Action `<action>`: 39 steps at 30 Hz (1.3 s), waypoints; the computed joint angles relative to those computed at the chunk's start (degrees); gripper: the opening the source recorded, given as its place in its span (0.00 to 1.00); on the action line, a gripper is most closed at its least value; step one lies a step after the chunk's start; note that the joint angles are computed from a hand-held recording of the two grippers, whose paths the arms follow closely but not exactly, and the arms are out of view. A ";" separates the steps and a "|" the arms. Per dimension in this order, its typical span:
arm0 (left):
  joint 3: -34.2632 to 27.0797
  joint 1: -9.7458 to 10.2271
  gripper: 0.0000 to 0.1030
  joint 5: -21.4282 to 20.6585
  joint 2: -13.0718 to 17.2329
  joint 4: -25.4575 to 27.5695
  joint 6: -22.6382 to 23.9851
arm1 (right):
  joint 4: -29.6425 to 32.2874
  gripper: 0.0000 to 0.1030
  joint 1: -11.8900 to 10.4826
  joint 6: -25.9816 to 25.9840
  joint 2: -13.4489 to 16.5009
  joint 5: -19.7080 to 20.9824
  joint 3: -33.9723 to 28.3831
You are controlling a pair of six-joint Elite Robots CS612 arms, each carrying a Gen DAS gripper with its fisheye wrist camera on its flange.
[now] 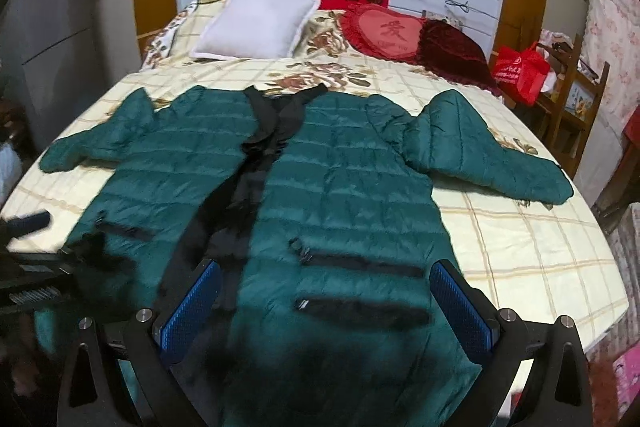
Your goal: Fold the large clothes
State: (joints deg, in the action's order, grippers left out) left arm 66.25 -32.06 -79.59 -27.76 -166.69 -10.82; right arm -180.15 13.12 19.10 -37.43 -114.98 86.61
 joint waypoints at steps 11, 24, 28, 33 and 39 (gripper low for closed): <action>-15.19 2.15 1.00 -0.76 6.88 9.99 -0.55 | 1.80 1.00 -5.85 1.63 -0.52 -0.68 0.21; -21.87 1.50 1.00 -1.23 11.40 10.66 1.03 | 2.06 1.00 -6.65 3.52 0.80 4.93 -2.96; -33.06 1.67 1.00 -0.86 17.41 21.86 -0.55 | 9.76 1.00 -5.83 3.07 6.07 8.37 -11.52; -34.32 2.09 1.00 -1.97 18.70 20.20 -0.57 | 16.07 1.00 -5.69 0.77 9.80 6.39 -16.74; -34.28 2.18 1.00 -2.31 18.77 19.65 -0.70 | 13.81 1.00 -6.05 1.62 9.72 8.42 -15.59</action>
State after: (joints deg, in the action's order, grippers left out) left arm 31.97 -29.88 -81.90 -8.99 -147.04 -11.52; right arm -166.35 7.07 20.72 -27.71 -106.56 71.02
